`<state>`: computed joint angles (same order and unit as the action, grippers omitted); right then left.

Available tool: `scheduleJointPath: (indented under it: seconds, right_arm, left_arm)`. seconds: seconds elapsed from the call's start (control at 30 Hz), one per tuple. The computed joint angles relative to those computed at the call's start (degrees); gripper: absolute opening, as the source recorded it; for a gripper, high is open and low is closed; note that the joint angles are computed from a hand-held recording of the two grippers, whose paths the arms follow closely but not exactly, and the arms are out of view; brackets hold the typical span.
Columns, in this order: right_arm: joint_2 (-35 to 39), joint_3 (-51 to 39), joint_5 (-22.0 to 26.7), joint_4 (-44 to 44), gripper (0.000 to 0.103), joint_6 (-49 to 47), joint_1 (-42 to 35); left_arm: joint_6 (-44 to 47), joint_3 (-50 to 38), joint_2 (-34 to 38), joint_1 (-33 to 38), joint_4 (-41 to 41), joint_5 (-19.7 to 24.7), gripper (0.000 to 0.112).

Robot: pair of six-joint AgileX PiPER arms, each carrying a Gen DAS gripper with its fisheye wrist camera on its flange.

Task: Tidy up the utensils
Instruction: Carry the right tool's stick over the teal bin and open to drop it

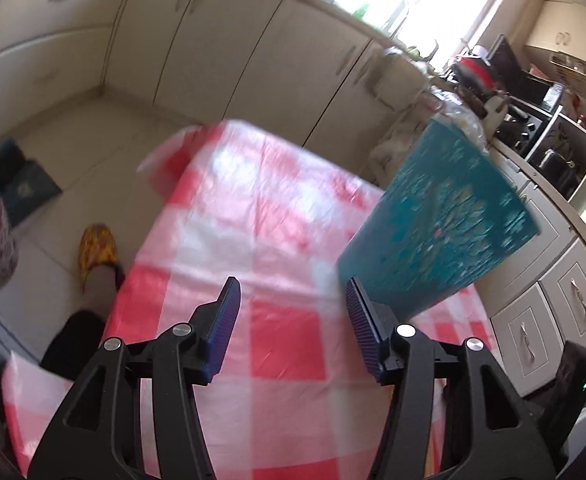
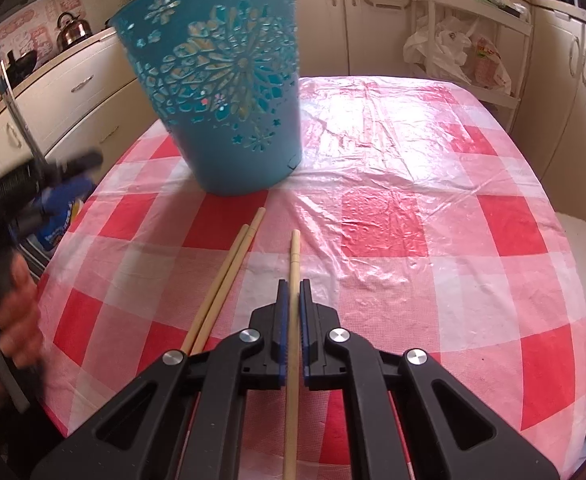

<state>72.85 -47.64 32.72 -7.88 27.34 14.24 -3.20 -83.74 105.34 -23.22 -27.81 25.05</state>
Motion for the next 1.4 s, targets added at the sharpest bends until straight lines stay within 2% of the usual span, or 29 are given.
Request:
scheduleJointPath:
  seconds: [0.07, 0.1, 0.17, 0.27, 0.3, 0.37, 0.5, 0.63, 0.73, 0.8, 0.9, 0.97, 1.07, 1.2, 1.27, 1.33, 1.4]
  right_arm:
    - [-0.89, 0.96, -1.19, 2.23, 0.006, -0.56, -1.67]
    - [-1.38, 1.32, -1.73, 3.25, 0.006, -1.08, -2.40]
    - [-2.65, 2.11, -3.01, 7.75, 0.006, -5.69, -4.80]
    - [-5.69, 4.30, -6.53, 23.17, 0.006, -20.12, -9.54]
    - [-7.16, 4.98, -7.62, 28.90, 0.006, -25.32, -10.77]
    - [-9.58, 5.62, -8.42, 40.36, 0.006, -35.85, -12.99]
    - [-12.00, 4.71, -6.50, 60.02, 0.006, -52.49, -17.21]
    - [-10.65, -1.30, -2.54, 66.48, 0.006, -56.59, -19.46]
    - [-7.52, -8.50, -1.53, 69.57, 0.006, -57.70, -19.69]
    - [-3.70, -16.61, -4.01, 62.61, 0.006, -50.01, -16.77]
    - [3.50, -28.74, -9.30, 45.43, 0.006, -34.72, -11.42]
    - [8.23, -35.36, -10.90, 33.97, 0.006, -24.80, -9.42]
    - [16.57, -45.04, -10.91, 16.78, 0.006, -9.89, -7.91]
    - [23.66, -52.91, -5.25, -5.56, 0.006, 11.14, -4.48]
    - [25.81, -54.91, -2.29, -9.05, 0.006, 13.00, -3.17]
    - [26.31, -54.81, -0.81, -7.94, 0.007, 11.04, -2.70]
    - [25.42, -52.55, -0.56, -7.49, 0.013, 10.24, -2.43]
  left_arm:
    - [5.91, 1.47, -0.38, 1.31, -6.96, -0.88, 0.055]
    - [6.58, 2.01, -0.62, 1.17, -7.00, -1.52, 0.061]
    - [5.78, 0.50, 0.61, 0.89, -5.69, 1.18, 0.062]
    - [4.67, -0.17, 0.93, -0.01, -3.29, 2.03, 0.064]
    - [1.92, -2.82, 1.99, -0.56, -0.99, 3.42, 0.064]
    - [1.11, -3.90, 2.62, -0.41, -0.85, 4.36, 0.064]
    - [1.17, -5.20, 3.14, -0.29, -1.13, 5.59, 0.065]
    - [-0.05, -6.53, 3.86, -0.63, 0.45, 6.68, 0.066]
    - [-0.13, -7.14, 4.21, -0.72, 0.64, 7.19, 0.067]
    - [-0.13, -7.49, 4.42, -0.75, 0.74, 7.51, 0.067]
    - [0.22, -7.69, 4.59, -0.67, 0.44, 7.73, 0.067]
    - [0.41, -7.59, 4.56, -0.67, 0.13, 7.56, 0.067]
    - [1.27, -7.11, 4.36, -0.53, -0.90, 7.14, 0.067]
    - [3.18, -6.21, 3.98, -0.16, -3.05, 6.60, 0.067]
    - [4.01, -5.79, 3.79, 0.06, -4.08, 6.37, 0.068]
    - [4.69, -5.38, 3.62, 0.24, -4.98, 6.05, 0.068]
    - [4.80, -5.15, 3.50, 0.31, -5.27, 5.84, 0.069]
